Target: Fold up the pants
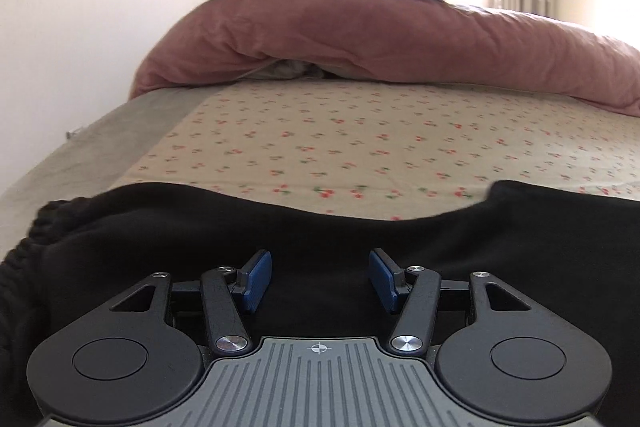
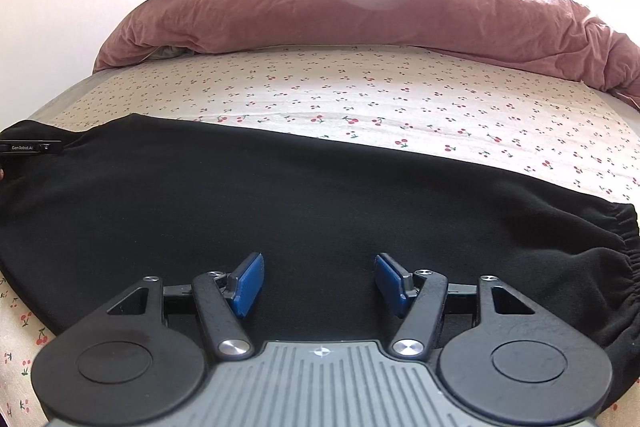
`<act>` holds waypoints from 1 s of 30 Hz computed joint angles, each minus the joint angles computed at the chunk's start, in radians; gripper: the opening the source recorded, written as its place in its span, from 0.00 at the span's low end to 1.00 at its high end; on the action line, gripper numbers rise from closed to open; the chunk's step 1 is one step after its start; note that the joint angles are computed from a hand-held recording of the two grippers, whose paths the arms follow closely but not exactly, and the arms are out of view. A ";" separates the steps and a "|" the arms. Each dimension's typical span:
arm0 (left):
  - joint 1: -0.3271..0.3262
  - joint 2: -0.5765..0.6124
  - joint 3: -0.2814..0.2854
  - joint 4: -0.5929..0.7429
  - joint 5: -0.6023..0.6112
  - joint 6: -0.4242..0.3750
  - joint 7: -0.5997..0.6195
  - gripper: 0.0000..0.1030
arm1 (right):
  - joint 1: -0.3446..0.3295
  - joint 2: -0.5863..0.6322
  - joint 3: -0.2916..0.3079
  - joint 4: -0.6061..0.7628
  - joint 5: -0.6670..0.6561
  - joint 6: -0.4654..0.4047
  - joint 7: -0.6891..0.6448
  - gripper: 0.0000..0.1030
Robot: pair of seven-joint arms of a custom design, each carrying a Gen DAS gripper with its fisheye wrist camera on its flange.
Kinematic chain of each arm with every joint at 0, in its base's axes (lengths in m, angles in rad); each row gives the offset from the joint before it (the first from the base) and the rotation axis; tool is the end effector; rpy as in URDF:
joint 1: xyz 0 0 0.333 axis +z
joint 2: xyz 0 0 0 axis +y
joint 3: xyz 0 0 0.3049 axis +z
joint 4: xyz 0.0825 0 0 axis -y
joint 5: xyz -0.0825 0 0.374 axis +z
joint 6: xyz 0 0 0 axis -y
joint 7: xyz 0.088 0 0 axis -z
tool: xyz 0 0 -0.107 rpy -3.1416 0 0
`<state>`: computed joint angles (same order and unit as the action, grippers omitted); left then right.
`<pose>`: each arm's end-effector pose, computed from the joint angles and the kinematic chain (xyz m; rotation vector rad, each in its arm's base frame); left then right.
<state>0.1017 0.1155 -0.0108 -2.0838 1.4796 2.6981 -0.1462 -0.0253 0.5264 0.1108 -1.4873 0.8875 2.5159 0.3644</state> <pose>0.5793 0.0194 0.3967 -1.9315 1.0759 -0.4862 0.7238 0.0398 0.4165 -2.0674 1.0251 -0.3457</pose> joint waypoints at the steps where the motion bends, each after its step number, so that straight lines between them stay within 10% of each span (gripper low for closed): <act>1: 0.006 -0.014 0.007 -0.019 0.003 -0.009 -0.023 0.51 | -0.001 0.002 -0.003 0.003 -0.001 0.003 0.001 0.59; 6: 0.032 -0.091 -0.002 -0.080 0.025 0.004 -0.119 0.45 | -0.010 0.017 -0.011 0.023 -0.010 0.014 0.027 0.59; 14: 0.003 -0.110 -0.047 -0.105 -0.307 0.165 0.147 0.61 | -0.030 0.000 -0.006 0.017 0.029 0.091 0.078 0.64; 21: -0.045 -0.091 -0.072 -0.088 -0.325 0.227 0.186 0.80 | -0.060 0.020 -0.006 0.053 0.089 0.183 0.146 0.75; 30: -0.087 -0.043 -0.074 -0.048 -0.373 0.269 0.258 0.87 | -0.073 0.070 -0.073 0.107 -0.002 0.222 0.484 0.79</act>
